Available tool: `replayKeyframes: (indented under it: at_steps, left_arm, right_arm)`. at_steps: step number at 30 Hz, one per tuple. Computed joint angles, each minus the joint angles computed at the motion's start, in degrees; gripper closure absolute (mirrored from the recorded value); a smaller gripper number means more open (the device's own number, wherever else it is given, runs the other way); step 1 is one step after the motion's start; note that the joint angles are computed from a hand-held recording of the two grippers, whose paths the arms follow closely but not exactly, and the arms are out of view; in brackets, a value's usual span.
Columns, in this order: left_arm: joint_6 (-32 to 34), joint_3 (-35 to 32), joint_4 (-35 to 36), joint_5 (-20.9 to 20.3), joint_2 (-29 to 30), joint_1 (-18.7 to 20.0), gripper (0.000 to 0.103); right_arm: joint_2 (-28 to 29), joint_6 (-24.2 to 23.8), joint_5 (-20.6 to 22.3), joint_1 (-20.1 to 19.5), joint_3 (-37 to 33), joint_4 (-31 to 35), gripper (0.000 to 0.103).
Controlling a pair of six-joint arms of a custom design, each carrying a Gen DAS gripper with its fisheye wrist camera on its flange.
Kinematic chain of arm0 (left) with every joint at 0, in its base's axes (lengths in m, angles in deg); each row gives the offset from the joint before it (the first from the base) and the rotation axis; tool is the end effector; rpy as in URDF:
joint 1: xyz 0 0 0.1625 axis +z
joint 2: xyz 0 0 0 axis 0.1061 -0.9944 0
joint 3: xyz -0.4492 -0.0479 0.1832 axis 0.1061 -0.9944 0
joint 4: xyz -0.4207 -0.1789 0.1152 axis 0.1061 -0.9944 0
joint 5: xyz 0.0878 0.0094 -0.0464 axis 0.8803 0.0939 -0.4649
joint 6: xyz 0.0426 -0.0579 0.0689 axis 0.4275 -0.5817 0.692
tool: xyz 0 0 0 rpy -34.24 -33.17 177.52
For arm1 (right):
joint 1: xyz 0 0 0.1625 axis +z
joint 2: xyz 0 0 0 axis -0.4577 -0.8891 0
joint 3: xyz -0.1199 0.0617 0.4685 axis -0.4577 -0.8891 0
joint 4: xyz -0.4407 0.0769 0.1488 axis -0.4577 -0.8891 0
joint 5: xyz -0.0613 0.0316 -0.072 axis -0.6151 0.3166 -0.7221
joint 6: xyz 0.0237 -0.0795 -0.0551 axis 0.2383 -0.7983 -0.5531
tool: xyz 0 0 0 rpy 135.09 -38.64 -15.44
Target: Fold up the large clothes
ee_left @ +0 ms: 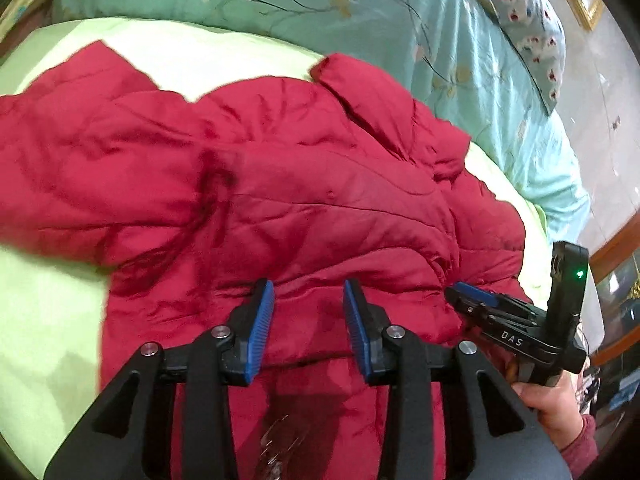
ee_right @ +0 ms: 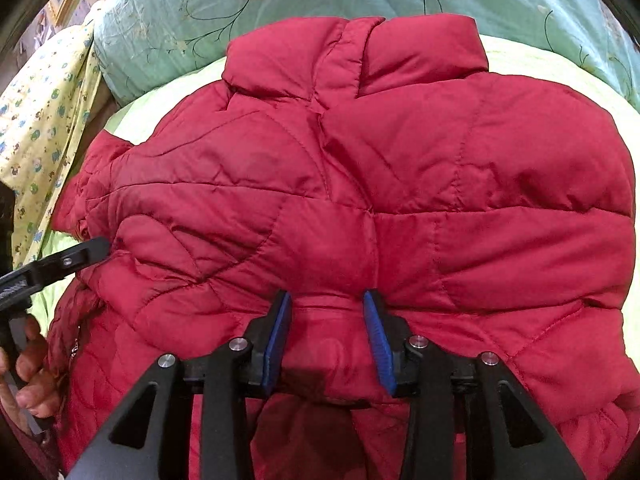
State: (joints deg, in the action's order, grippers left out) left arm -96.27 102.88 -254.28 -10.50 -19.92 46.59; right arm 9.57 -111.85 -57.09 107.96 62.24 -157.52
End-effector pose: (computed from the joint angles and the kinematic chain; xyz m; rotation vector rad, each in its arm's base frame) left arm -0.2528 -0.6286 0.0183 0.4097 2.7311 -0.7210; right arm -0.0026 -0.6298 0.2341 0.3647 -2.4699 0.6719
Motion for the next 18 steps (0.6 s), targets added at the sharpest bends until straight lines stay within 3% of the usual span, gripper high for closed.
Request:
replayKeyframes:
  at_steps: [5,8,13,18]
  left_arm:
    - [-2.53,2.48,-2.02,-0.33,-2.4,0.76,0.06]
    - [-5.21,3.91,-3.04,5.12,-3.33,0.74,0.042]
    - [-9.94,7.14,-6.53,3.7,-6.95,4.1,0.042]
    - [-12.71,8.47,-7.48,5.29,-9.7,6.5,0.042]
  right_arm:
    - [-0.13,-0.6,-0.06,0.09,0.46,-1.18,0.062]
    - [-1.32,-0.29,0.21,0.14,1.36,-1.54,0.061]
    - [-6.46,1.77,4.5,0.43,4.59,0.59,0.054]
    - [-11.16,1.63,8.04,0.81,8.52,1.36,0.049]
